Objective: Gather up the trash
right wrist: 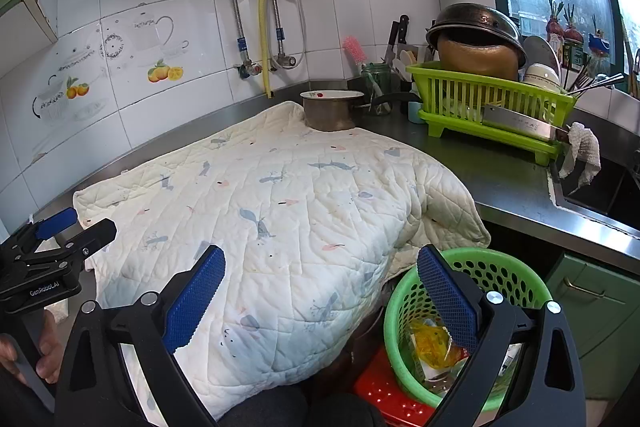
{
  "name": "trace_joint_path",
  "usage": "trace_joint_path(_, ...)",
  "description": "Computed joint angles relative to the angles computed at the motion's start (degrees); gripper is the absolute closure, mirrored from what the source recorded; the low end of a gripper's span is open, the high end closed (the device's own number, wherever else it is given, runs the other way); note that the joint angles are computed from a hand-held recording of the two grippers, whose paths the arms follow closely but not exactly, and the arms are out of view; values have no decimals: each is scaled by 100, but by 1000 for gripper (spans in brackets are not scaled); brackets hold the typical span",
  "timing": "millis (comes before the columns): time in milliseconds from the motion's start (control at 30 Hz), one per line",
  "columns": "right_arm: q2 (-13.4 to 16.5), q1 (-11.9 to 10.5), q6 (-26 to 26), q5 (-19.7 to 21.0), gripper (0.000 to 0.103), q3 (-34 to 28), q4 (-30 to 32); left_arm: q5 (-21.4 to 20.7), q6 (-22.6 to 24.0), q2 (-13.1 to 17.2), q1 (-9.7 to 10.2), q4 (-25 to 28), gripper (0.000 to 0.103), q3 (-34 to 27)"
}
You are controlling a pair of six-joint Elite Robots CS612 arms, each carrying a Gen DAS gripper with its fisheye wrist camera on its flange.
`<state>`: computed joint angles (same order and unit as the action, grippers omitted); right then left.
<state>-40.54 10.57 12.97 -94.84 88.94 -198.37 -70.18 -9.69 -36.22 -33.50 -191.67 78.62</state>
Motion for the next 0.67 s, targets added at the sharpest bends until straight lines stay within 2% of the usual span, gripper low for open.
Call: trace_joint_path(667, 7, 3, 23, 37, 9, -26, -13, 1, -61, 0, 0, 41, 5, -22)
